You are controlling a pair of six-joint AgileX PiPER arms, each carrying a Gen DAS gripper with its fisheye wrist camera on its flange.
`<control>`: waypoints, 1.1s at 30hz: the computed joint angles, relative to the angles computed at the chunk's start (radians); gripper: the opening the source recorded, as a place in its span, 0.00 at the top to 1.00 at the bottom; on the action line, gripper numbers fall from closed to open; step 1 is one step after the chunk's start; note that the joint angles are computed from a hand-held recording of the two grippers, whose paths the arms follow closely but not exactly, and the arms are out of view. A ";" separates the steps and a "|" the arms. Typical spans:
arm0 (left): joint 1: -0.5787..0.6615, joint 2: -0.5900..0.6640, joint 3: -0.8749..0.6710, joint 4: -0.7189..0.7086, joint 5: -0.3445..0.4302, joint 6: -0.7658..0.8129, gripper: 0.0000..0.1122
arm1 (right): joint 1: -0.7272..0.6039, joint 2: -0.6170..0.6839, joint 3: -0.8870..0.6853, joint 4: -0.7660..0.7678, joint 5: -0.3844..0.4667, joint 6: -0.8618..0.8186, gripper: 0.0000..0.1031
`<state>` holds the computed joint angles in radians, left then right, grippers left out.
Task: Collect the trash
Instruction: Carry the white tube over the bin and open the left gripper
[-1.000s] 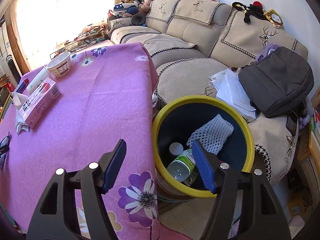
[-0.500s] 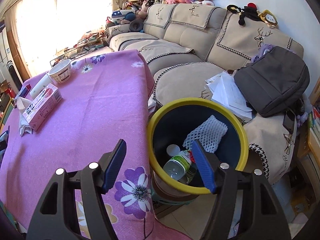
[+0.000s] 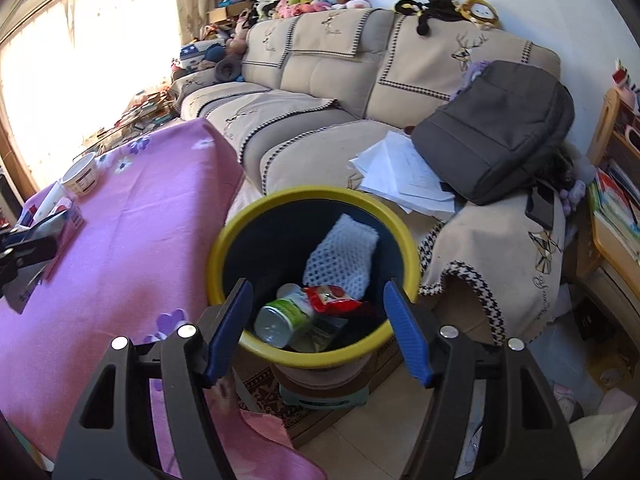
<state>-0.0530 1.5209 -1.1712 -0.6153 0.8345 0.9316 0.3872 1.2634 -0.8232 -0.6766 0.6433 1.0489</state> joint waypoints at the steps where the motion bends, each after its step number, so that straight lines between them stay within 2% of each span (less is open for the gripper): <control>1: -0.048 0.029 -0.030 0.023 -0.012 -0.038 0.77 | -0.016 -0.010 0.014 0.006 -0.011 -0.007 0.37; 5: -0.229 0.182 -0.188 0.128 -0.051 -0.201 0.76 | -0.082 -0.037 0.059 0.054 -0.060 -0.062 0.37; 9: -0.348 0.376 -0.401 0.233 -0.025 -0.364 0.76 | -0.138 -0.046 0.091 0.103 -0.101 -0.115 0.37; 12: -0.396 0.490 -0.520 0.288 -0.002 -0.438 0.76 | -0.170 -0.045 0.108 0.131 -0.124 -0.145 0.37; 18: -0.441 0.628 -0.670 0.359 0.024 -0.528 0.75 | -0.193 -0.041 0.131 0.148 -0.153 -0.148 0.36; 19: -0.443 0.636 -0.674 0.365 0.018 -0.533 0.70 | -0.193 -0.039 0.133 0.146 -0.153 -0.143 0.35; 20: -0.449 0.646 -0.686 0.376 0.017 -0.545 0.49 | -0.191 -0.039 0.134 0.143 -0.153 -0.138 0.34; 21: -0.451 0.640 -0.675 0.384 0.002 -0.554 0.39 | -0.192 -0.038 0.134 0.147 -0.155 -0.140 0.34; 22: -0.453 0.623 -0.645 0.387 -0.037 -0.563 0.34 | -0.189 -0.040 0.136 0.149 -0.156 -0.139 0.34; 23: -0.450 0.604 -0.618 0.382 -0.058 -0.556 0.34 | -0.186 -0.041 0.136 0.147 -0.154 -0.135 0.34; 27: -0.407 0.524 -0.541 0.310 -0.063 -0.529 0.31 | -0.164 -0.047 0.141 0.139 -0.147 -0.112 0.34; 31: -0.336 0.314 -0.312 0.222 -0.158 -0.438 0.25 | -0.125 -0.036 0.132 0.122 -0.142 -0.080 0.34; 33: -0.271 0.188 -0.190 0.128 -0.179 -0.341 0.23 | -0.097 -0.021 0.121 0.104 -0.139 -0.053 0.34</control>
<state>-0.3241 1.7093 -1.3609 -0.4875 0.6559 0.5904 0.2907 1.2422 -0.7018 -0.5728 0.5039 0.9955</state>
